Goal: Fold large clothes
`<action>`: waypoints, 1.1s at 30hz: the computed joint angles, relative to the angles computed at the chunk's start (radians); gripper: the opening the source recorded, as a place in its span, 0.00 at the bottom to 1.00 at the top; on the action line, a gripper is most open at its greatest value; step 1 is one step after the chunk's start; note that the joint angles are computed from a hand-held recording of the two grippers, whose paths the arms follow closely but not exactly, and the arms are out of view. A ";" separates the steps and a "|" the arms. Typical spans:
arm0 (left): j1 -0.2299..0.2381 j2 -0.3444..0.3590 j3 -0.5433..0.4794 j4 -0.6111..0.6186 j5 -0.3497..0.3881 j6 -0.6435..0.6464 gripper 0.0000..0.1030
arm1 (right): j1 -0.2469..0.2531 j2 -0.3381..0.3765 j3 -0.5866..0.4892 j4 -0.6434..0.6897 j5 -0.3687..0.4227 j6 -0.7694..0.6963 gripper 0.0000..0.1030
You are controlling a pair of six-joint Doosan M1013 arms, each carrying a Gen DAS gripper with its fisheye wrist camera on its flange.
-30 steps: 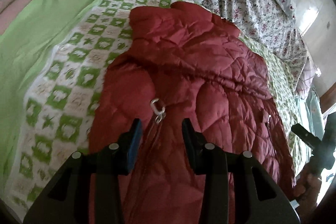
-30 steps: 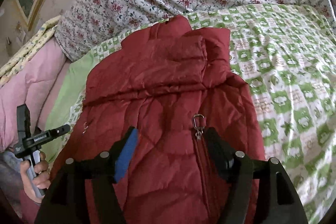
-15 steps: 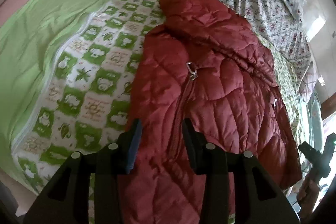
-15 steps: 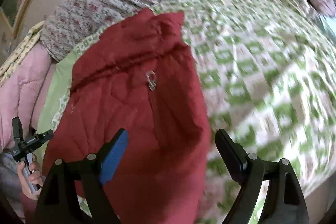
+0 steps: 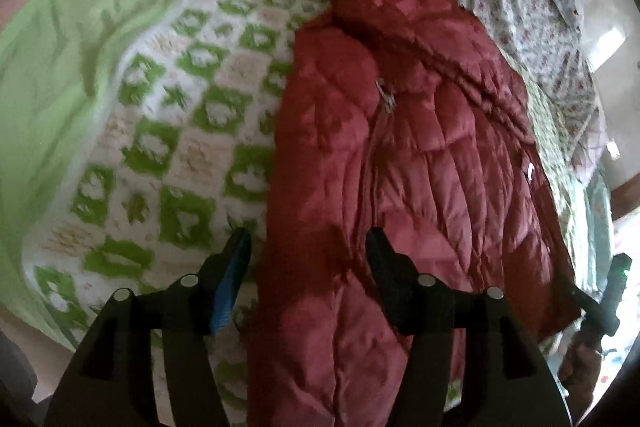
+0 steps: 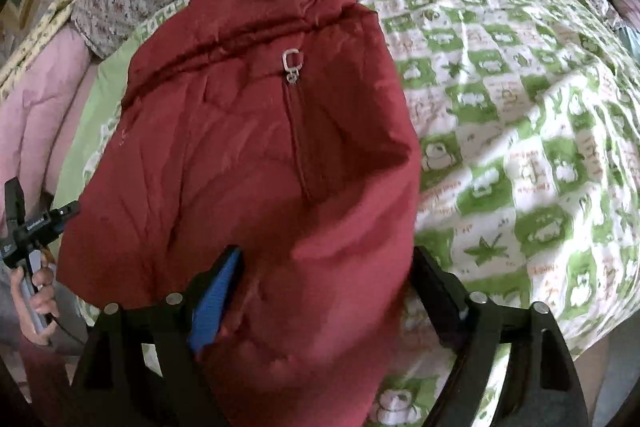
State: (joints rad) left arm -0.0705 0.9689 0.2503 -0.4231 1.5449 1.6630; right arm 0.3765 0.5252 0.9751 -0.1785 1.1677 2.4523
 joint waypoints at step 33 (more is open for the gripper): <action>-0.001 -0.150 0.273 -0.052 -0.104 0.154 0.22 | -0.037 -0.136 0.211 0.256 -0.384 -0.145 0.25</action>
State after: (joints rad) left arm -0.0718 0.8191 0.5231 -0.4747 1.4412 1.8174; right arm 0.3398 0.3896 1.1863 0.0774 0.7839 2.3069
